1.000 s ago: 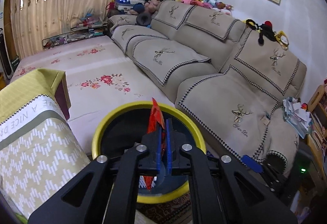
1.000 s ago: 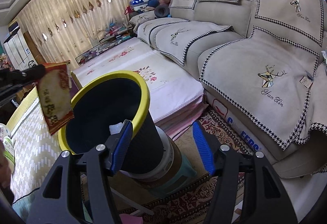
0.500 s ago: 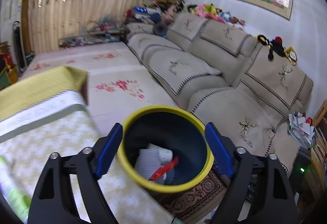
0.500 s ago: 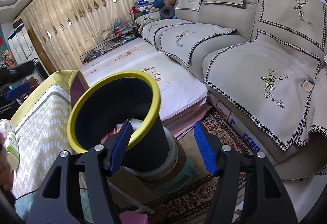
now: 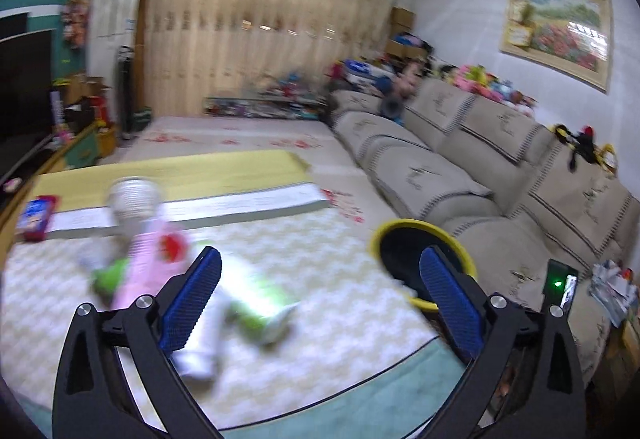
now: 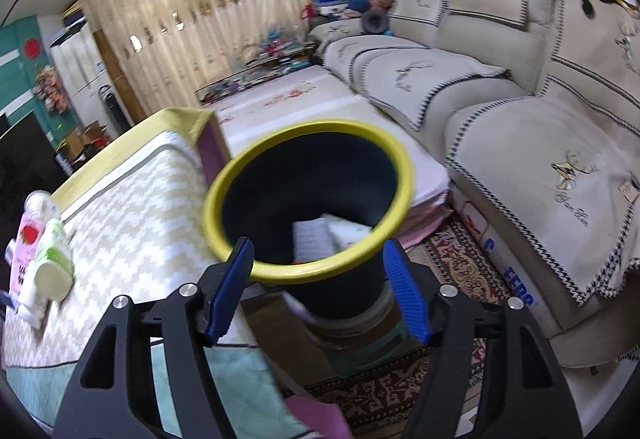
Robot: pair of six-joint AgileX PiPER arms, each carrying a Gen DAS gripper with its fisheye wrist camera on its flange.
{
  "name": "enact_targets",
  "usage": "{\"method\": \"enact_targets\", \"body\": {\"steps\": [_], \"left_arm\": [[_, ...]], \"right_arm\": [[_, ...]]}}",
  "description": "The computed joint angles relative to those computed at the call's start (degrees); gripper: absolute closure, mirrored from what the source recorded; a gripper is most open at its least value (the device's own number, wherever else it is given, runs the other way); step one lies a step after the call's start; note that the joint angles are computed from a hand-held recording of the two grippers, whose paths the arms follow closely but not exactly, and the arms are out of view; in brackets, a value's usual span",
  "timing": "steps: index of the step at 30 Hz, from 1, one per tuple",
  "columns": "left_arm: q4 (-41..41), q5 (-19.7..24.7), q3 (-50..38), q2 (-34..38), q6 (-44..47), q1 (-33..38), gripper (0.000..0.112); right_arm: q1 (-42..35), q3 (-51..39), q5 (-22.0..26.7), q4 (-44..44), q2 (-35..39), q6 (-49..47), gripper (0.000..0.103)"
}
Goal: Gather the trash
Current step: 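Withdraw the left tool from the bin and move the right tool over the table, then grasp the green-labelled bottle with the right tool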
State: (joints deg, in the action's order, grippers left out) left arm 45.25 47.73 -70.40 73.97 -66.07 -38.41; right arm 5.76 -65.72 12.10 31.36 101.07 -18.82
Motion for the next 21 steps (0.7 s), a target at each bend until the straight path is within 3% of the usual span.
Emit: {"method": "enact_targets", "body": {"steps": [7, 12, 15, 21], "left_arm": [[4.08, 11.93, 10.28, -16.04, -4.04, -1.05, 0.014], [6.74, 18.95, 14.45, -23.65, -6.11, -3.10, 0.014], [3.61, 17.08, 15.37, -26.08, -3.14, 1.23, 0.014], [0.39, 13.93, 17.06, -26.20, -1.60, 4.38, 0.014]], "right_arm": [[8.83, -1.50, 1.63, -5.87, -0.53, 5.78, 0.038], [15.07, -2.97, 3.48, 0.20, -1.33, -1.63, 0.036], [18.63, -5.74, 6.05, 3.32, -0.03, -5.95, 0.035], [24.60, -12.03, 8.93, 0.12, 4.08, -7.36, 0.031]]}}
